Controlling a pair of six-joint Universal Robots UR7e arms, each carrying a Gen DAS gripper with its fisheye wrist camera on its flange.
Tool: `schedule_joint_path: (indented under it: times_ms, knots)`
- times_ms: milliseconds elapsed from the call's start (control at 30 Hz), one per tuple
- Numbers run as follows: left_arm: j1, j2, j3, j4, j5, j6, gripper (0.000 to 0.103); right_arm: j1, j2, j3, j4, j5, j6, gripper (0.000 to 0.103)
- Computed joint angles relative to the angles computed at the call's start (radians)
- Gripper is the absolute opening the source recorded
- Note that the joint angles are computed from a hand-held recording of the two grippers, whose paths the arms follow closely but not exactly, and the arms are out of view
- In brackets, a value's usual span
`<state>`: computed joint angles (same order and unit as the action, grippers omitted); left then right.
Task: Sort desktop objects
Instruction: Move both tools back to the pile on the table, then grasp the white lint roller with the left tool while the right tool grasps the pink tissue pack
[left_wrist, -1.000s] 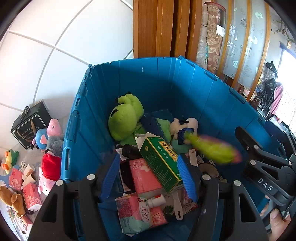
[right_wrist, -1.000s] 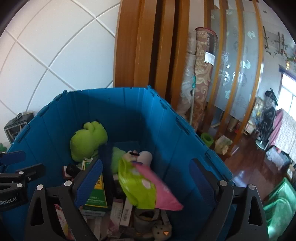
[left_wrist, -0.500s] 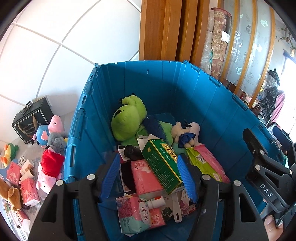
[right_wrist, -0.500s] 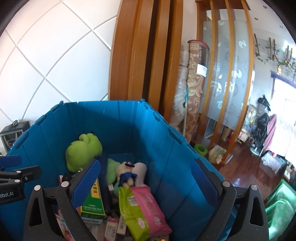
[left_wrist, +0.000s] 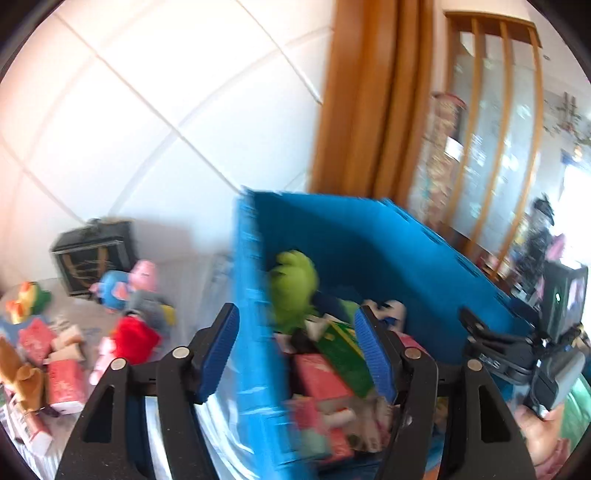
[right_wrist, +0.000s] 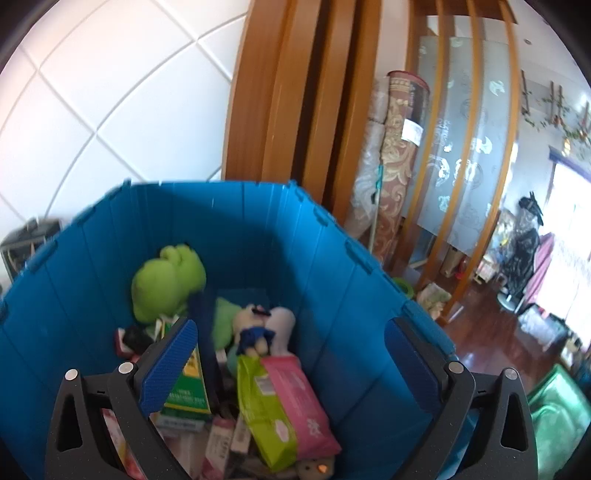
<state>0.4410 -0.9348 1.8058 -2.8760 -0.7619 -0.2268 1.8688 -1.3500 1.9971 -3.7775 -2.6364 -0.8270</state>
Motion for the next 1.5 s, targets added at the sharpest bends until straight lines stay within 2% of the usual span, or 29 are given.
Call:
schedule_joint_path:
  times_ms: [33, 67, 133, 200, 267, 367, 500, 567, 700, 867, 967, 1033, 1133, 1233, 1333, 1500]
  knots:
    - [-0.004, -0.020, 0.028, -0.036, 0.056, -0.002, 0.076, -0.001, -0.021, 0.023, 0.046, 0.022, 0.033, 0.103]
    - [-0.007, -0.037, 0.055, -0.079, 0.108, 0.007, 0.078, -0.005, -0.056, 0.051, 0.125, 0.051, 0.103, 0.103]
    - [-0.009, -0.068, 0.104, -0.147, 0.214, 0.034, 0.080, -0.003, -0.080, 0.068, 0.204, 0.036, 0.184, 0.103]
    - [-0.002, -0.110, 0.147, -0.155, 0.287, 0.049, 0.080, 0.022, -0.045, 0.056, 0.129, -0.030, 0.142, 0.103]
    - [0.017, -0.168, 0.197, -0.160, 0.314, 0.060, 0.080, 0.060, -0.001, 0.037, 0.033, -0.076, 0.073, 0.103]
    - [0.059, -0.271, 0.259, -0.073, 0.343, -0.017, 0.080, 0.133, 0.044, 0.028, -0.033, -0.054, 0.042, 0.103]
    - [0.124, -0.422, 0.336, 0.087, 0.386, -0.142, 0.080, 0.251, 0.137, -0.008, -0.064, 0.021, 0.049, 0.103]
    - [0.155, -0.511, 0.377, 0.176, 0.406, -0.207, 0.080, 0.293, 0.184, -0.024, -0.039, 0.077, 0.080, 0.103]
    - [0.238, -0.664, 0.426, 0.332, 0.434, -0.289, 0.080, 0.338, 0.289, -0.068, 0.118, 0.202, 0.215, 0.103]
    - [0.366, -0.809, 0.469, 0.516, 0.489, -0.373, 0.080, 0.335, 0.472, -0.145, 0.308, 0.363, 0.369, 0.103]
    - [0.461, -0.859, 0.471, 0.608, 0.461, -0.399, 0.080, 0.323, 0.591, -0.193, 0.373, 0.465, 0.441, 0.103]
    - [0.536, -0.880, 0.475, 0.578, 0.397, -0.349, 0.080, 0.319, 0.665, -0.228, 0.404, 0.500, 0.471, 0.103]
    - [0.637, -0.876, 0.464, 0.546, 0.320, -0.305, 0.080, 0.322, 0.772, -0.300, 0.512, 0.500, 0.510, 0.103]
    - [0.718, -0.838, 0.440, 0.463, 0.271, -0.230, 0.080, 0.321, 0.824, -0.337, 0.610, 0.505, 0.543, 0.103]
    - [0.771, -0.772, 0.409, 0.346, 0.230, -0.125, 0.080, 0.312, 0.868, -0.382, 0.687, 0.502, 0.568, 0.103]
    - [0.840, -0.656, 0.331, 0.286, 0.163, -0.023, 0.079, 0.295, 0.929, -0.467, 0.792, 0.468, 0.612, 0.103]
